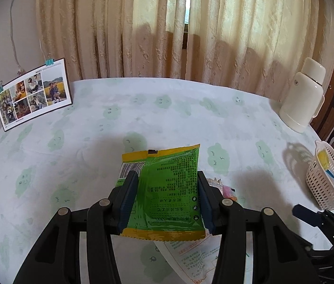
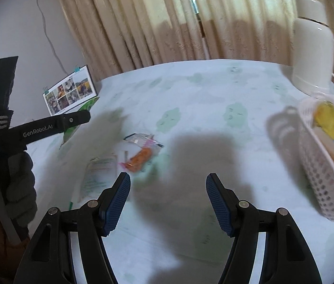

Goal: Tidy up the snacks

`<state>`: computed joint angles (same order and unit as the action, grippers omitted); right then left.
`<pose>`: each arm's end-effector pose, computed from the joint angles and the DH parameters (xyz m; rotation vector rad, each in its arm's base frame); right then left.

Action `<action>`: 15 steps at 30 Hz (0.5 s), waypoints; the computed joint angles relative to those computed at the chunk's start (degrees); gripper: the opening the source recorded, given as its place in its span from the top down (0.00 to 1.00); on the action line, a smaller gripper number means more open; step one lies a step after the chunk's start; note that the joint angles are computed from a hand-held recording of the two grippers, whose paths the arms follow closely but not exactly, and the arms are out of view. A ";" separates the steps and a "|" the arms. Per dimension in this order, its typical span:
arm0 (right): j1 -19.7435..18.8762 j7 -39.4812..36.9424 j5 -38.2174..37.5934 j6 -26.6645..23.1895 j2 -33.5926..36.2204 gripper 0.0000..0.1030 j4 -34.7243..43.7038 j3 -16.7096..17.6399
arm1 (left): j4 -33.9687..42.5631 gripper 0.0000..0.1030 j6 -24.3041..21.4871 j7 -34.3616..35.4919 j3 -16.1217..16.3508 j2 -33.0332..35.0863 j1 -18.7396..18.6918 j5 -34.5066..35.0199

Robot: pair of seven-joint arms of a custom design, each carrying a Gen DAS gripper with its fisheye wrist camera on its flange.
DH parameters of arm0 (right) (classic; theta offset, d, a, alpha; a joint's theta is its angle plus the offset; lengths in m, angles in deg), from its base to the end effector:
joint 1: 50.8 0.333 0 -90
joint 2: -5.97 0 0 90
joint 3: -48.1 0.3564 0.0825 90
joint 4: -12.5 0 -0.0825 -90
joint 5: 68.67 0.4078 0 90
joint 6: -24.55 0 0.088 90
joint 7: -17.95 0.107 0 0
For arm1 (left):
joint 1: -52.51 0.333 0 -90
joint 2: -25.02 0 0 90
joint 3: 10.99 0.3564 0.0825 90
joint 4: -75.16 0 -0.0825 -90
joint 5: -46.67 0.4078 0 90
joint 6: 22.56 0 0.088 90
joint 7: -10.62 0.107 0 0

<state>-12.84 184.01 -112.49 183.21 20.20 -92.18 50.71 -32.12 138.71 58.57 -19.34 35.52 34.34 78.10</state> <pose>0.5102 0.4723 0.4973 -1.6664 1.6713 -0.4162 0.5993 -0.3200 0.5298 -1.6313 1.9316 -0.8895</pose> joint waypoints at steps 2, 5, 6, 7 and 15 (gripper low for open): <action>-0.18 -2.13 1.87 -1.40 1.41 0.35 2.20 0.68 | -0.34 0.56 0.35 -0.51 0.13 -0.32 -0.11 0.46; 0.11 -5.55 4.65 -4.08 4.01 0.35 5.99 1.00 | -0.84 0.56 1.17 -0.39 -0.04 -0.76 0.14 0.31; 0.07 -7.06 6.07 -4.88 4.89 0.35 7.21 1.15 | -0.94 0.56 1.30 -0.21 -0.13 -0.84 0.24 0.07; 0.21 -8.03 7.12 -5.35 5.53 0.35 8.13 1.09 | -1.10 0.56 1.39 -0.03 -0.20 -1.00 0.34 -0.19; 1.82 -15.84 14.87 -9.73 12.94 0.51 18.56 0.25 | -1.36 0.56 1.14 1.39 -0.70 -1.20 0.84 -2.57</action>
